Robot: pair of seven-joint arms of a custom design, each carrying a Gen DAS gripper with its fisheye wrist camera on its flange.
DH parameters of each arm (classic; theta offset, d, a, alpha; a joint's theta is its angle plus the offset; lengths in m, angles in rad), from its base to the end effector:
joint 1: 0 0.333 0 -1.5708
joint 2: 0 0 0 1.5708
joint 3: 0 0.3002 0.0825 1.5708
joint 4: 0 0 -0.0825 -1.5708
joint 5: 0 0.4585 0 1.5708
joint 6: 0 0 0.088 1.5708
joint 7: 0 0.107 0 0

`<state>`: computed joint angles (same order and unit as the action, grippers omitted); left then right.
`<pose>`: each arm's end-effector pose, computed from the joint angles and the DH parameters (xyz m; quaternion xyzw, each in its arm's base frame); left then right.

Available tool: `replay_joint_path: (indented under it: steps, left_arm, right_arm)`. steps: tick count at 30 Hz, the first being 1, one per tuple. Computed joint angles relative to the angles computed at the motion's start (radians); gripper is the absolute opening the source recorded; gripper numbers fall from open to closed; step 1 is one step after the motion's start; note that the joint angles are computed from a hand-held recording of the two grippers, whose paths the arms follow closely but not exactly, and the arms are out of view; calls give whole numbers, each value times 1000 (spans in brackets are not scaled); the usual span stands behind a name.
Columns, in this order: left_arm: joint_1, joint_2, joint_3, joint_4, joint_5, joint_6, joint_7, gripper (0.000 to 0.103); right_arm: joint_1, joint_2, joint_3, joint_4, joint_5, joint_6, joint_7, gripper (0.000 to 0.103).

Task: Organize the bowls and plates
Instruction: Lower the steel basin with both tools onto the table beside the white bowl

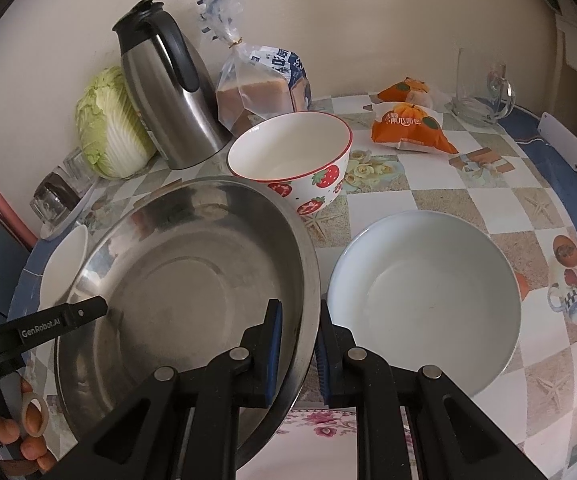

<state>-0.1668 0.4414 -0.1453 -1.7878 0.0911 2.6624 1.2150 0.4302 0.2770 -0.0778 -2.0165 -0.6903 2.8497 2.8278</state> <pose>0.7067 -0.2224 0.2969 -0.6901 0.6903 -0.1956 0.0955 0.6287 0.2690 0.3040 -0.5680 0.7583 -0.1869 0.2596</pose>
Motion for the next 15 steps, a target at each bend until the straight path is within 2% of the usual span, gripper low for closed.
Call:
replay_joint_path:
  steps: [6, 15]
  left_arm:
    - [3, -2, 1, -6, -9, 7, 0, 32]
    - [16, -7, -5, -19, -30, 19, 1, 25]
  right_arm:
    - [0, -1, 2, 2, 2, -10, -6, 17]
    - [-3, -4, 8, 0, 5, -19, -11, 18]
